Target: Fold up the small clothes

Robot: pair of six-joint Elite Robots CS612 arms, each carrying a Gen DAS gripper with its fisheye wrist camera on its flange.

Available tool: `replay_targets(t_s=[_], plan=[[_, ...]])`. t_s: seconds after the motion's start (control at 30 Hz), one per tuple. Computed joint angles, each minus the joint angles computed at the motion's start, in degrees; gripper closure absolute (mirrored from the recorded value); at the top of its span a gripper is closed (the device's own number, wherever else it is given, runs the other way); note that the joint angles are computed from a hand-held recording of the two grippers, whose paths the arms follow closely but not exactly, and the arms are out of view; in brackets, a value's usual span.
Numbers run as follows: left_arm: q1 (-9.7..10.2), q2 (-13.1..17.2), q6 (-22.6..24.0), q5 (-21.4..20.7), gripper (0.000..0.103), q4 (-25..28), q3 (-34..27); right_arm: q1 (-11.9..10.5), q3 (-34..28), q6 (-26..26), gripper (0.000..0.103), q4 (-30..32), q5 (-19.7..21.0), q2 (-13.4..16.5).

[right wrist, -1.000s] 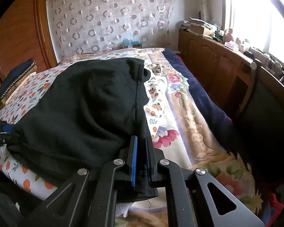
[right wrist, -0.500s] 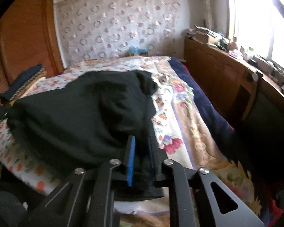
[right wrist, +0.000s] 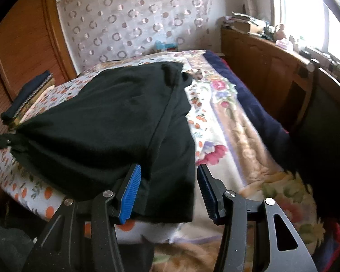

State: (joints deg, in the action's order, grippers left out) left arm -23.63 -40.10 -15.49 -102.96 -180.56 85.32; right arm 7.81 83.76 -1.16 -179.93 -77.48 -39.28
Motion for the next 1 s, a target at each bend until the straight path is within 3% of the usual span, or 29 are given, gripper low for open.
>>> replay_targets(t_s=[0.33, 0.6, 0.67, 0.73, 0.77, 0.8, 1.0], plan=[[-0.49, 0.0, 0.7, 1.0, 0.095, 1.4, 0.2, 0.0, -1.2, 2.4, 0.05, 3.4, -2.0, 0.2], [-0.49, 0.3, 1.0, 1.0, 0.095, 1.9, 0.0, -0.7, -0.3, 5.4, 0.051, 4.2, 1.9, -0.4], [-0.47, 0.3, 0.9, 0.9, 0.095, 1.8, 0.0, -0.5, 0.0, 4.1, 0.067, 3.7, 1.5, -0.6], [-0.52, 0.4, 0.9, 1.0, 0.095, 1.9, 0.0, 0.4, 0.1, 1.8, 0.083, 2.7, -3.1, -0.6], [-0.53, 0.5, 0.9, 1.0, 0.095, 1.9, -0.2, 0.5, 0.2, 1.1, 0.086, 2.3, -4.0, -0.6], [-0.5, 0.5, 0.9, 1.0, 0.095, 1.9, -0.2, 0.6, 0.3, 0.4, 0.096, 1.9, -4.6, -0.6], [-0.6, 0.6, 0.8, 1.1, 0.095, 2.0, -0.4, 0.1, 1.4, 0.6, 0.099, -2.2, 1.1, -0.7]])
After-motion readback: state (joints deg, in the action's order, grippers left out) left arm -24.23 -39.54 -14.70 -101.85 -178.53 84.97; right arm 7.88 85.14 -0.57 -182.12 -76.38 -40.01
